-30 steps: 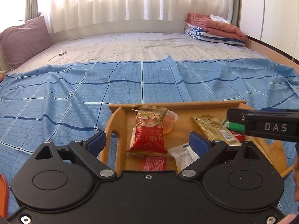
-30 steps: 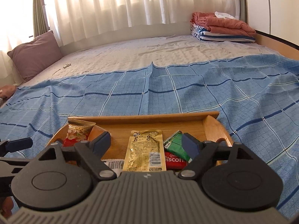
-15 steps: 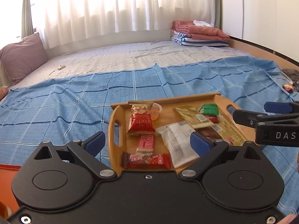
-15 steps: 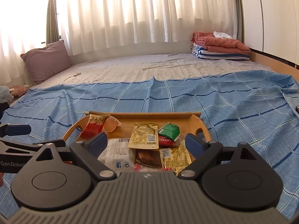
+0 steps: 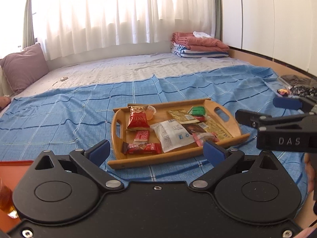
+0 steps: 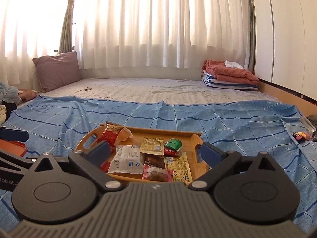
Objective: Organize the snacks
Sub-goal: 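Withdraw both grippers back from the tray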
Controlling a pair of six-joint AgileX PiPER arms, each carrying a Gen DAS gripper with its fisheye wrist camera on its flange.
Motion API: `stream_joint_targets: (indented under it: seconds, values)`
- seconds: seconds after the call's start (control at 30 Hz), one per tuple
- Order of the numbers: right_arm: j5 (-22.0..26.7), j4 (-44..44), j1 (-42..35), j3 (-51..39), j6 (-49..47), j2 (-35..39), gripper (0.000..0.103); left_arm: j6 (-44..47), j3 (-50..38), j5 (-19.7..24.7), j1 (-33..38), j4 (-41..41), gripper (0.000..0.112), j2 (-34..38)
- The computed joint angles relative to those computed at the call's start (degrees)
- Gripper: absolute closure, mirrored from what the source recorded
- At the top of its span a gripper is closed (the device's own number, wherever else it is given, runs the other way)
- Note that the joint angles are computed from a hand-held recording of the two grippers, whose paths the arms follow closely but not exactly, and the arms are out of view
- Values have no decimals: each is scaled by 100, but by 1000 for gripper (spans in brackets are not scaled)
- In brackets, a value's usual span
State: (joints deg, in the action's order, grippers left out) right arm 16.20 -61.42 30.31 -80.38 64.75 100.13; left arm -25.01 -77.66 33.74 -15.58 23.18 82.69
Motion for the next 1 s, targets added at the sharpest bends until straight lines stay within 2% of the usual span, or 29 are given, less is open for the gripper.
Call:
stream_joint_targets:
  seconds: [0.13, 0.37, 0.6, 0.87, 1.0]
  values:
    - [-66, -908, 118, 643, 1044, -395, 1, 28, 393, -4, -50, -249, 11, -400]
    - [41, -2303, 319, 1456, 2609, -772, 0, -675, 1028, -95, -287, 274, 11, -888]
    - [-16, -2794, 360, 1957, 3499, -787, 0, -1196, 1689, -402, -267, 542, 10, -921]
    - [303, -3184, 449, 2250, 4066, -437, 0, -1867, 2189, -737, -105, 1074, 10, -627]
    - [402, -3388, 475, 2340, 4333, -276, 0, -2022, 2304, -894, -1, 1059, 10, -432]
